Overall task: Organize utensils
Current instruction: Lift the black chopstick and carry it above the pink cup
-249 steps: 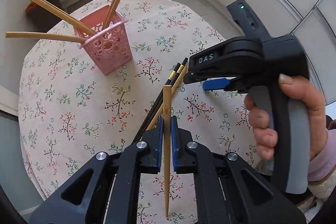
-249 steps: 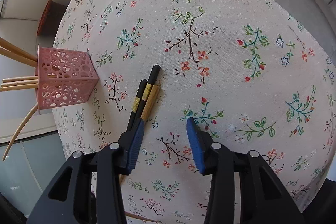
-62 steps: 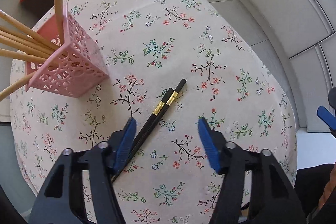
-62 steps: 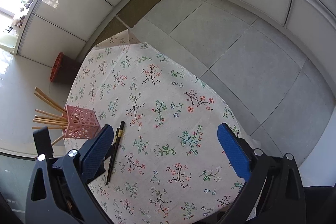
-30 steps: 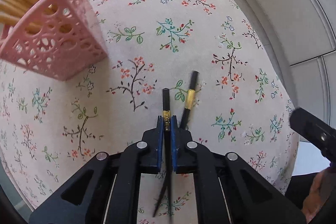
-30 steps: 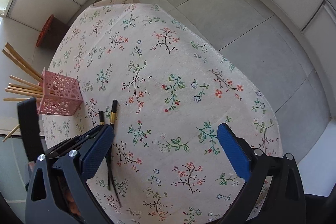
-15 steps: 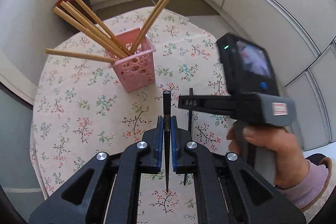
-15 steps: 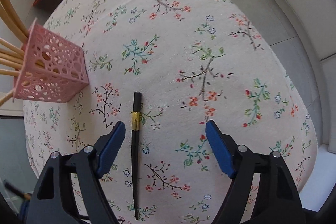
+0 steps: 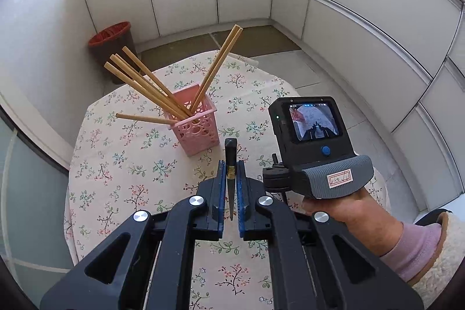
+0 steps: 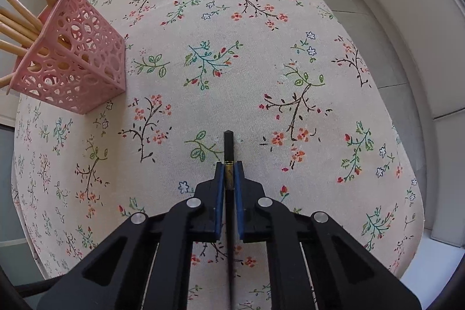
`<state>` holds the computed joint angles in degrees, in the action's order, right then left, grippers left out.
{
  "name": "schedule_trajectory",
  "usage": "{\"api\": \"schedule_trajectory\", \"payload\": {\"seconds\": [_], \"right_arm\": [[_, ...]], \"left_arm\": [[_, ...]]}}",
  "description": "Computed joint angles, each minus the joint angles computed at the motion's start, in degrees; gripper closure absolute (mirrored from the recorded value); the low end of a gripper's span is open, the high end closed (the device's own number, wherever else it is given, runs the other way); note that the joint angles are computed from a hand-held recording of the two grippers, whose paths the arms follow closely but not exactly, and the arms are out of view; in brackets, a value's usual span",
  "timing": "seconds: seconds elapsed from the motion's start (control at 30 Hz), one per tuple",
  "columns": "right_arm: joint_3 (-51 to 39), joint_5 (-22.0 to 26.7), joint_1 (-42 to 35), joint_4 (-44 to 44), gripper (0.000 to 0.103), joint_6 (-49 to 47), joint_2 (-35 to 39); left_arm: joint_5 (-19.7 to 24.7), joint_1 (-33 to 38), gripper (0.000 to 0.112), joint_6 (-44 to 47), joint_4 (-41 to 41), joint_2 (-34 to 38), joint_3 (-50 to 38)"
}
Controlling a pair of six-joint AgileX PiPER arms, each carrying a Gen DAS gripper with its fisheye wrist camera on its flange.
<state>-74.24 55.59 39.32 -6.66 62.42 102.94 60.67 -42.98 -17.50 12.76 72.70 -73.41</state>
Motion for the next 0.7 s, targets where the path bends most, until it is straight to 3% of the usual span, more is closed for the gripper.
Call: {"api": "schedule_trajectory", "payload": {"seconds": [0.23, 0.4, 0.47, 0.7], "right_arm": [[8.7, -2.1, 2.8, -4.0, 0.096, 3.6, -12.6], [12.1, 2.1, 9.8, -12.3, 0.096, 10.7, -24.1], [10.9, 1.0, 10.0, -14.8, 0.096, 10.6, -25.3], [8.2, 5.1, 15.6, -23.4, 0.096, 15.9, -31.6]], "left_arm": [[-0.4, -1.5, 0.106, -1.7, 1.6, -1.8, 0.7], [-0.6, -2.7, 0.106, -2.6, 2.6, -3.0, 0.7], [-0.6, -3.3, 0.106, -3.2, 3.2, -3.2, 0.6], [-0.7, -5.9, 0.106, -6.7, 6.4, -3.0, -1.2]]}}
